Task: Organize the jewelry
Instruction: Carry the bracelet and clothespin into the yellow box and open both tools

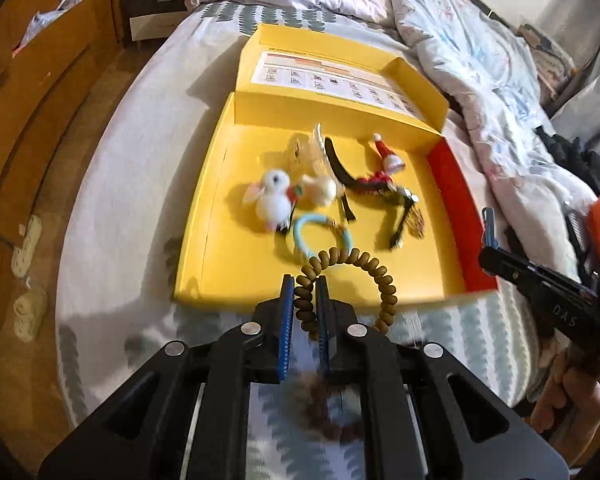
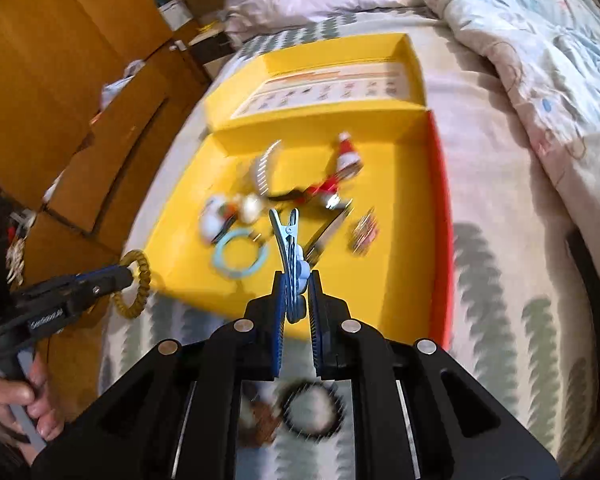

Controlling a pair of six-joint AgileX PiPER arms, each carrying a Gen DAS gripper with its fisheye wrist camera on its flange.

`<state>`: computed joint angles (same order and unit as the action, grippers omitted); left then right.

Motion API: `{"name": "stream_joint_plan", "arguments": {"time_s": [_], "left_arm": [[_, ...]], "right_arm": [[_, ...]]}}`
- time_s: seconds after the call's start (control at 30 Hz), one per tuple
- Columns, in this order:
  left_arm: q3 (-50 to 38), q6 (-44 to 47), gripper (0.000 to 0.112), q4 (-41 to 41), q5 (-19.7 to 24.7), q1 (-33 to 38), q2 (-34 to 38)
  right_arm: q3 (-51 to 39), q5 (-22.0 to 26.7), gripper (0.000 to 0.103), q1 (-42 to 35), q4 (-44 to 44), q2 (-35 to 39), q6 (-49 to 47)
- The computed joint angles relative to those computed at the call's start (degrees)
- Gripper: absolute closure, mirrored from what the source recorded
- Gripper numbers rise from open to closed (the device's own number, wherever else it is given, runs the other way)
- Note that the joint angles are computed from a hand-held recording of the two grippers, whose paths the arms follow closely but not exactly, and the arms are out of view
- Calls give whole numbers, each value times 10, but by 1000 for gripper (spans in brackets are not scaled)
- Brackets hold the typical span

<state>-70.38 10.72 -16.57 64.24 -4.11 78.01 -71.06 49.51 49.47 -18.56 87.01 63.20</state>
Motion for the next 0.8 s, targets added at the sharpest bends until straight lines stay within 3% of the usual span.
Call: {"name": "stream_joint_plan", "arguments": {"time_s": [0.2,0.43,0.8], "left_arm": [[-49,-22,101,30,-26,-55,95],[-83,-23,101,9,-39,-75,181],[-85,-33,101,26,-64,-94,204]], "right_arm": [[14,-71,91,-94,80,39,-100],[-7,-77,91,-136,127,86,-161],[-17,-78,91,-148,92,117,-129]]}}
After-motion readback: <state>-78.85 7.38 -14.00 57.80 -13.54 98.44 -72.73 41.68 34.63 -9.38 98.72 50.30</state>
